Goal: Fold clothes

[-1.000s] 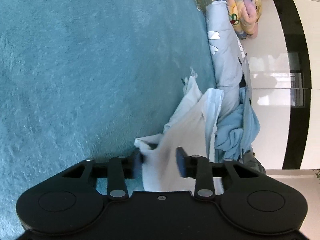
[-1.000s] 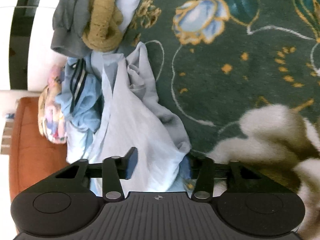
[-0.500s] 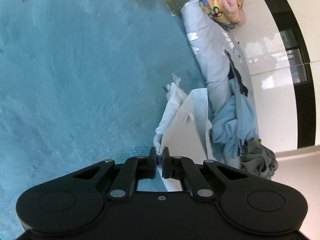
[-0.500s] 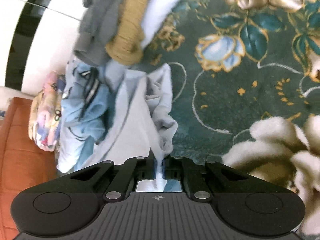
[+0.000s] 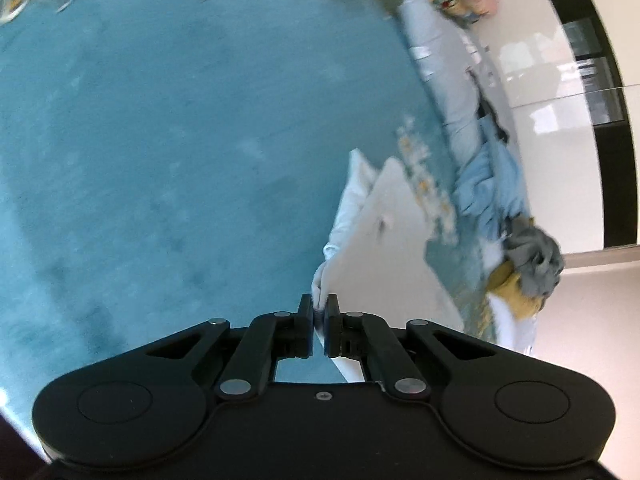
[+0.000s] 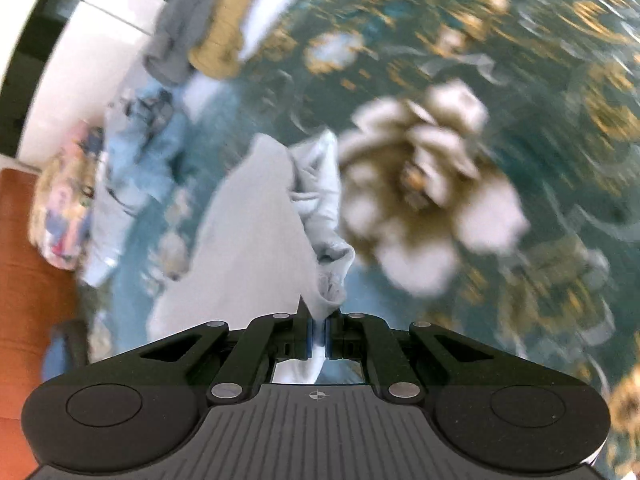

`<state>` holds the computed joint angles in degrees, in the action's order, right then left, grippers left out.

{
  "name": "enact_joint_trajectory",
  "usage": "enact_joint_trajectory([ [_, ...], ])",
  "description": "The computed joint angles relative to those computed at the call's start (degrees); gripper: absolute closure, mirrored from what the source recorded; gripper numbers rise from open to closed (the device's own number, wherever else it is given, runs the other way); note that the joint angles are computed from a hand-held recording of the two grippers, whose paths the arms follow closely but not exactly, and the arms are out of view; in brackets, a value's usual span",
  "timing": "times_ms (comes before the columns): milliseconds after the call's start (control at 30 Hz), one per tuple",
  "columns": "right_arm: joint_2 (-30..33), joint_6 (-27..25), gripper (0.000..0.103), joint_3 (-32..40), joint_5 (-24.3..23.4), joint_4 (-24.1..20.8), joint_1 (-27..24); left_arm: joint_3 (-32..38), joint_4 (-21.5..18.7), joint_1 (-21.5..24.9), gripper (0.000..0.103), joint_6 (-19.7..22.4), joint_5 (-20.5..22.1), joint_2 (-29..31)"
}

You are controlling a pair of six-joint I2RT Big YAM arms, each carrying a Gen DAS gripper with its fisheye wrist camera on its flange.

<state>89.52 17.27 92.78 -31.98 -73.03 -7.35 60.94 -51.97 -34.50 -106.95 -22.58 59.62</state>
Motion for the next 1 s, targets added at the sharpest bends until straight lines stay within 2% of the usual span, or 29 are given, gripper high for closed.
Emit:
enact_joint_trajectory([
  [133,-2.2,-0.5,0.099,-4.5,2.5,2.1,0.3,-4.0,2.2,-0.7,0.101,1.1,1.1,-2.3],
  [333,-3.1,-1.7,0.096,-5.9,3.3,3.5,0.6,-7.2,4.8,0.2,0.099,3.8,3.4,-5.1],
  [400,-3.4,-1.9,0.094,-5.8,2.4,2.8,0.1,-7.0,3.2,0.3,0.099,5.3,4.1,-6.3],
  [433,-3.7,-1.9,0.09,-5.8,2.3,2.5,-0.3,-6.8,2.0,0.2,0.099,6.1,4.1,-7.1],
  [533,-4.7,-2.5,0.084,-5.8,2.6,0.8,-1.9,-5.1,-2.6,0.4,0.099,7.8,3.8,-8.6],
  [633,-5.5,-2.1,0.079,-5.7,3.3,-0.3,-4.2,-1.7,-7.3,1.9,0.096,11.5,4.1,-8.2],
  [733,-5.1,-2.3,0.077,-4.5,3.1,-1.4,-6.3,2.7,-8.1,3.7,0.087,17.1,5.5,-5.2],
  [900,-0.8,-3.4,0.07,0.8,0.6,-2.8,-7.0,11.5,-3.0,3.8,0.077,28.0,10.1,4.8],
  [1000,2.8,-6.3,0.069,4.8,-2.4,-4.9,-6.1,15.9,0.8,3.3,0.075,31.6,15.1,11.8],
])
